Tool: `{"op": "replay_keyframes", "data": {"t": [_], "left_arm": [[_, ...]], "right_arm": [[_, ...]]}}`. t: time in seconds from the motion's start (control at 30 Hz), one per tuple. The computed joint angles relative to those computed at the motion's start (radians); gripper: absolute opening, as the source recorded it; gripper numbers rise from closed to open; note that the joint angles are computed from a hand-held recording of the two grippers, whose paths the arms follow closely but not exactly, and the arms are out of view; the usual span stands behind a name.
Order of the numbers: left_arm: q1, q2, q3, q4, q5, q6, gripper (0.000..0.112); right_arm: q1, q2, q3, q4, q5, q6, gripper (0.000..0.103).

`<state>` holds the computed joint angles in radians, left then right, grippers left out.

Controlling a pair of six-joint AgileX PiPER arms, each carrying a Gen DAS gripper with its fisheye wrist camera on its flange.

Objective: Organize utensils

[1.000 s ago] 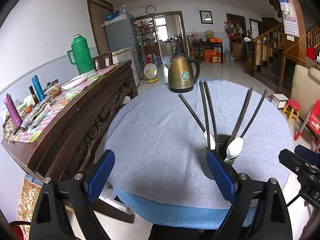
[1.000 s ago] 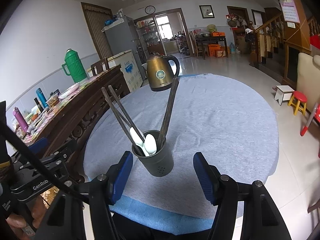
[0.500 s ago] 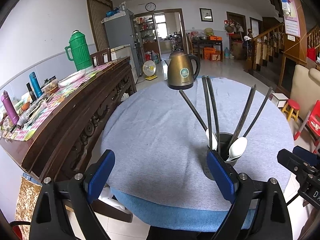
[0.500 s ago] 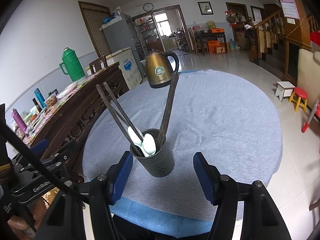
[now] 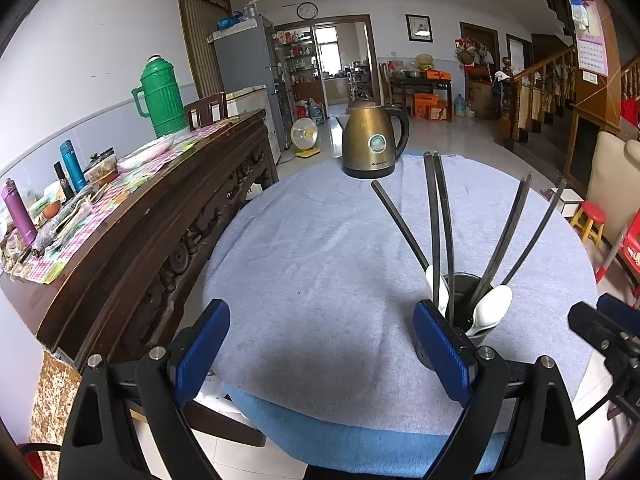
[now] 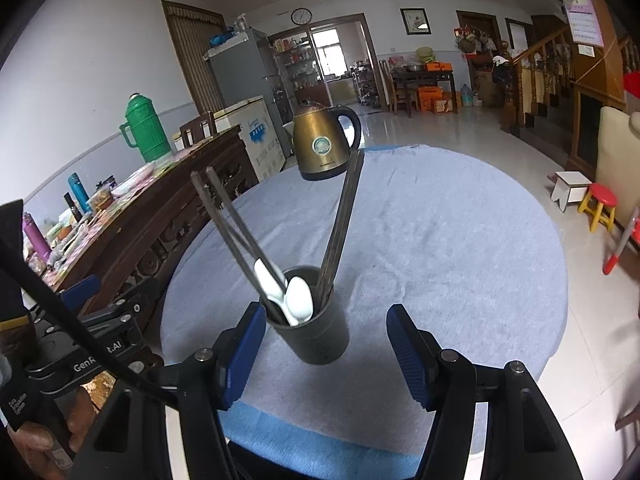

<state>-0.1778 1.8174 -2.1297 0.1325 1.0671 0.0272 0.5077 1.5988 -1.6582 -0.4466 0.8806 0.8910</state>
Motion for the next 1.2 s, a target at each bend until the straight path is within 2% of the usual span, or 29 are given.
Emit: {"op": "replay_keyframes", "data": {"t": [0.33,0.63,1.2], "left_arm": [[0.014,0.064,-0.033,-0.001,0.02,0.002,0.093],[0.015,0.023,0.022,-0.006,0.001,-0.004,0.093],[0.037,-0.108,0.147,-0.026,-0.056,0.007,0.093]], "right_arm": [[-0.052,0.049,-0.007,0.077,-0.048,-0.032,0.067],[-0.021,0.033,0.009,0.043,-0.052,-0.003,0.067],[0.07,-0.009,0.002,-0.069,0.033,0.07,0.068]]}}
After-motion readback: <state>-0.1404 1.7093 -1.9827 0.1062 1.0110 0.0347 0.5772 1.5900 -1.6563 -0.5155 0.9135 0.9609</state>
